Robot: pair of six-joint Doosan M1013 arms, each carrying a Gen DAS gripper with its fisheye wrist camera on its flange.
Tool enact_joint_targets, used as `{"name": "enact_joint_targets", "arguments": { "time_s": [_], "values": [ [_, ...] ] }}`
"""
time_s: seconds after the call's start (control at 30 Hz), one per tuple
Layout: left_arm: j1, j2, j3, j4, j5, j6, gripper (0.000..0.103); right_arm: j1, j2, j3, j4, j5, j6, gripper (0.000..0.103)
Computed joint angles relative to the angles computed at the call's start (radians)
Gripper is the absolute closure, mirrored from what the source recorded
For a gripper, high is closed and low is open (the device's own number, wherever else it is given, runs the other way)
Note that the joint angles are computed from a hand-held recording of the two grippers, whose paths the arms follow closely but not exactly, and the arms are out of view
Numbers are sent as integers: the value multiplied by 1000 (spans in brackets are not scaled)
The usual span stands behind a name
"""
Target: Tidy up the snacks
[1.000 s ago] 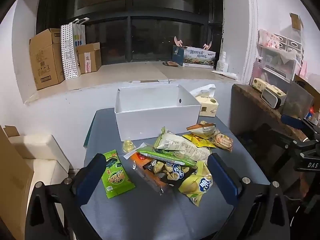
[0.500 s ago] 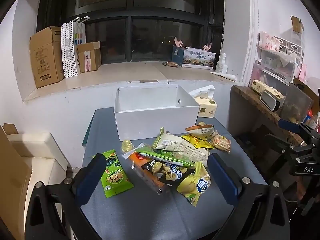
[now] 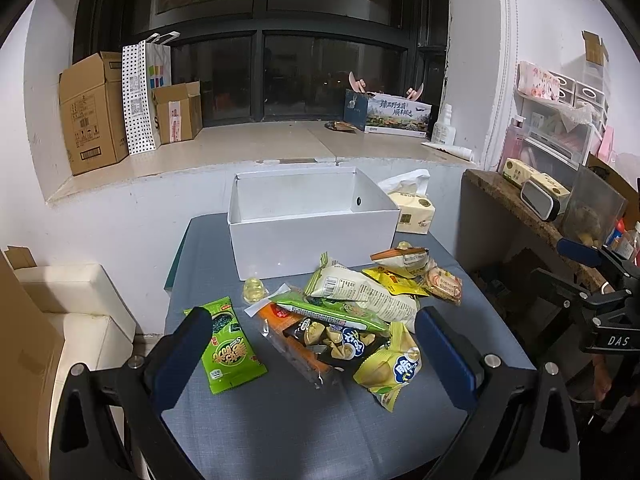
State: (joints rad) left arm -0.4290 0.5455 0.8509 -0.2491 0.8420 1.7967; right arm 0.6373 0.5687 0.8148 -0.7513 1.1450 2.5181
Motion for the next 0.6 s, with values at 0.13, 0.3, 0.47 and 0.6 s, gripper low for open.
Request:
{"name": "enact_joint_targets", "arguments": {
  "time_s": [0.13,0.3,0.47,0.6],
  "values": [
    [0,2,-2,-1,0,1,0,1,1,-1,-1,2,2,0],
    [0,0,1,2,-3,-2,0,0,0,-1,1,0,-1,0],
    [0,-2,6,4,-6,-4,0,0,2,-1,9,-1,-9,0],
    [0,-2,6,5,-4,-5,0,0,2,0,11,-1,-10,0]
  ]
}}
